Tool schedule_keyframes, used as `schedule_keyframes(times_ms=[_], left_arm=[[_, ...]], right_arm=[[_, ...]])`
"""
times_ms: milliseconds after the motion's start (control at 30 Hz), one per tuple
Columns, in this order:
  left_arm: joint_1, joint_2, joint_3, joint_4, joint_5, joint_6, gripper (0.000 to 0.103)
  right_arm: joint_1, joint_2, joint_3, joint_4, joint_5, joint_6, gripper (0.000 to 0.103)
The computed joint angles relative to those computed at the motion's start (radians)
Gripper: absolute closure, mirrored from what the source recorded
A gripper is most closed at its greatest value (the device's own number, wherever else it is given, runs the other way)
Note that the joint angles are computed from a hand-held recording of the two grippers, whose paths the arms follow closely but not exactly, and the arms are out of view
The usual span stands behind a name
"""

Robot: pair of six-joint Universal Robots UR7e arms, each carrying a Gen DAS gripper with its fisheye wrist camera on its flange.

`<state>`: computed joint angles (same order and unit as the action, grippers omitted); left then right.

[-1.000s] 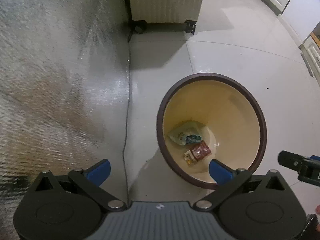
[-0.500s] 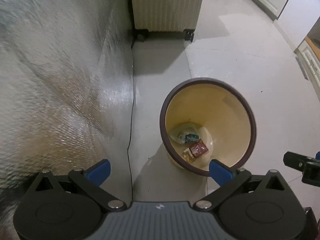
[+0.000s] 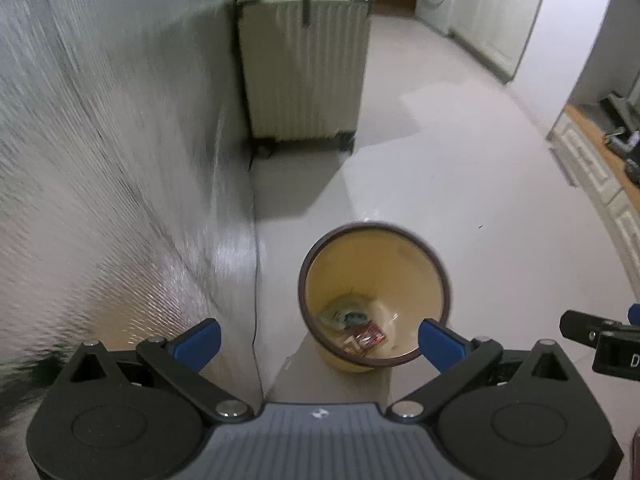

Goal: Collect trash
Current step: 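Move both open tools back over the table toward the remaining trash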

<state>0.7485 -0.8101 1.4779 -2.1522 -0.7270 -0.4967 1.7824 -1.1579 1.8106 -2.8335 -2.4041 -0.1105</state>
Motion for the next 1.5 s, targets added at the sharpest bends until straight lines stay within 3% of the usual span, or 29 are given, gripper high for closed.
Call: schedule_keyframes(times_ms=[400,700,1033,1233,1500], left_arm=[[-0.134,-0.094,0.03,-0.151,0.021,0.114,0.0],[-0.225,-0.152,0.037,-0.278,0.079,0.215,0.0],[-0.298,-0.231,0.042,-0.352,0.216,0.291,0.0],[-0.318,-0.276,0.04,-0.371,0.299,0.327,0.0],[-0.322,-0.34,0.062,-0.515,0.407,0.442,0.0]], right_arm=[[0.161,-0.134,0.036,-0.141,-0.117,-0.087,0.0],[0.272,-0.156,-0.01,-0.287,-0.154,-0.223,0.0],[0.374,-0.092,-0.104,-0.393,-0.084,-0.35,0.0],[0.41,-0.03,-0.174,-0.376,-0.018,-0.351,0.0],[0.456,0.074,-0.269,-0.356,0.065,-0.342,0.0]])
